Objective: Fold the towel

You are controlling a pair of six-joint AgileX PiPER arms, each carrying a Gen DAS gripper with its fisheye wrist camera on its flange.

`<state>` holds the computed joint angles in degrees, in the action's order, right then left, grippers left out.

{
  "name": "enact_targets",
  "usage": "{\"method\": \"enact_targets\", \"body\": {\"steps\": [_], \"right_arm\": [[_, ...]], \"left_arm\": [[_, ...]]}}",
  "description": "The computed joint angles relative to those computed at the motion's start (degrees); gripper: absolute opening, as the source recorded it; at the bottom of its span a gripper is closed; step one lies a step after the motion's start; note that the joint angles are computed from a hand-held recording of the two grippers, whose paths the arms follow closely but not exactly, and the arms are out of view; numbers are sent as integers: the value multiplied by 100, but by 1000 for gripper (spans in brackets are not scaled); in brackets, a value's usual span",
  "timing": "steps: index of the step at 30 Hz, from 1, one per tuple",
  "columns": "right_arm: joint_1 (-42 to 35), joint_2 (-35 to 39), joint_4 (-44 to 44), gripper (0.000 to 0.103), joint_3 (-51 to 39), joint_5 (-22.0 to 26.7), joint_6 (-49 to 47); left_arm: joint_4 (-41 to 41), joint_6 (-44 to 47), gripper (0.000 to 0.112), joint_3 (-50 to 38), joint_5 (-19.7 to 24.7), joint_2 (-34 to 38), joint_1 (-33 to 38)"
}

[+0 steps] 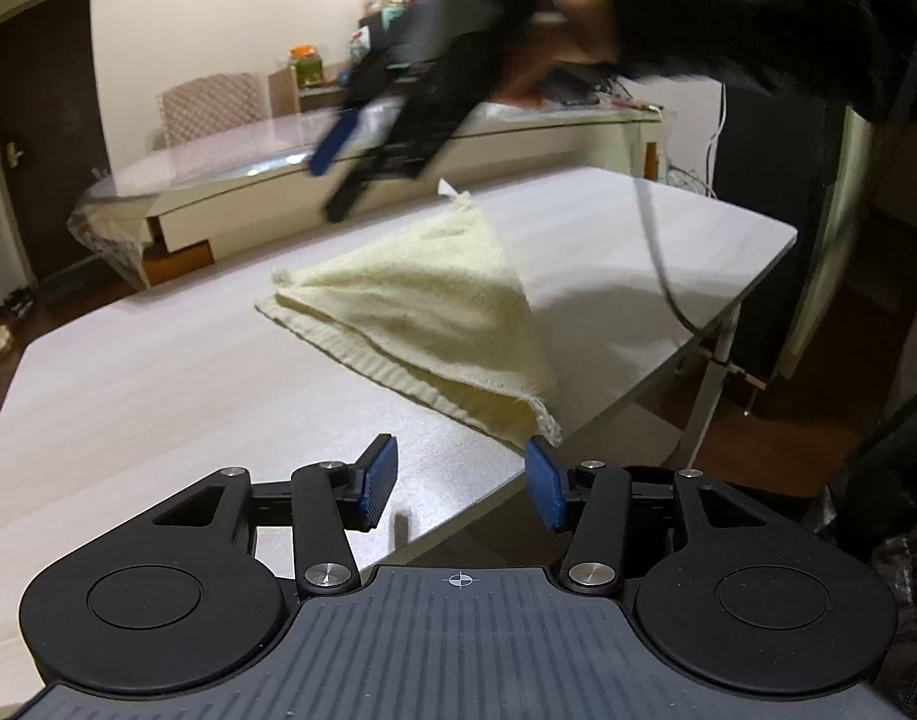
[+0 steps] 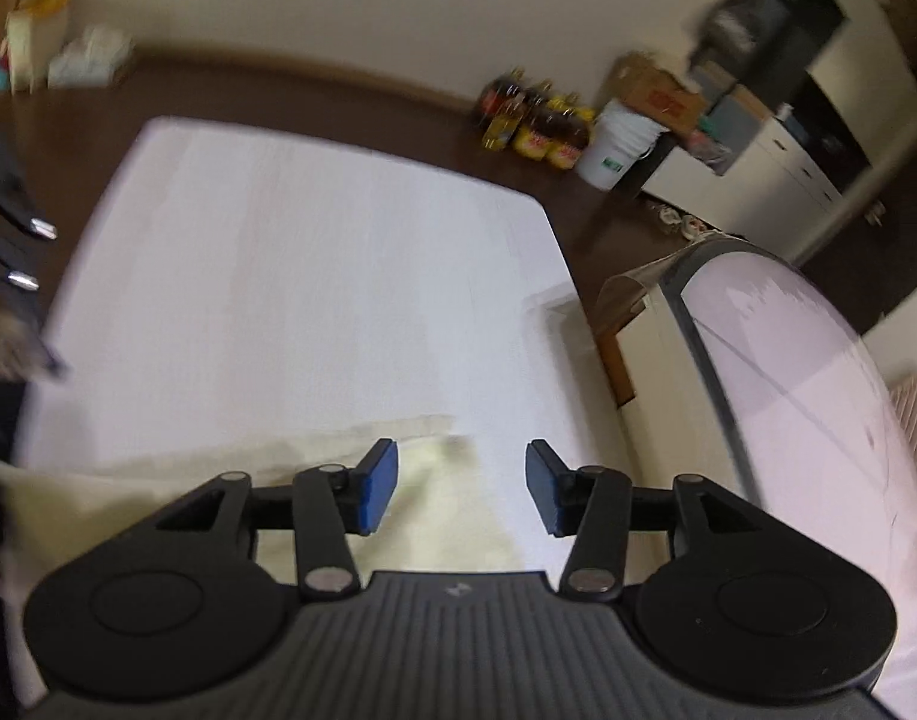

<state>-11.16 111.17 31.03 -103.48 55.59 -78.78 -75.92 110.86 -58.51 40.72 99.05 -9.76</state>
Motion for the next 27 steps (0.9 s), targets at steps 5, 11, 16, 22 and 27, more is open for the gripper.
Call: {"method": "enact_targets", "body": {"steps": [5, 11, 16, 22, 27], "right_arm": [[-213, -1877, 1005, 55, 2865, -677, -1075], [214, -3441, 1662, 42, 5291, -1999, -2053], [1138, -3730, 1614, 43, 6137, -3348, -1825], [1925, -3425, 1199, 43, 6468, -4791, -1376], [2213, -3295, -56, 43, 6578, -5099, -190]], "left_arm": [[49, 19, 54, 12, -48, -141, 161], [147, -76, 57, -22, 48, -219, 299], [228, -139, 59, -136, 229, -212, 418], [233, -4, 59, -93, 399, -317, 494], [164, 108, 64, 34, 456, -395, 575]]}}
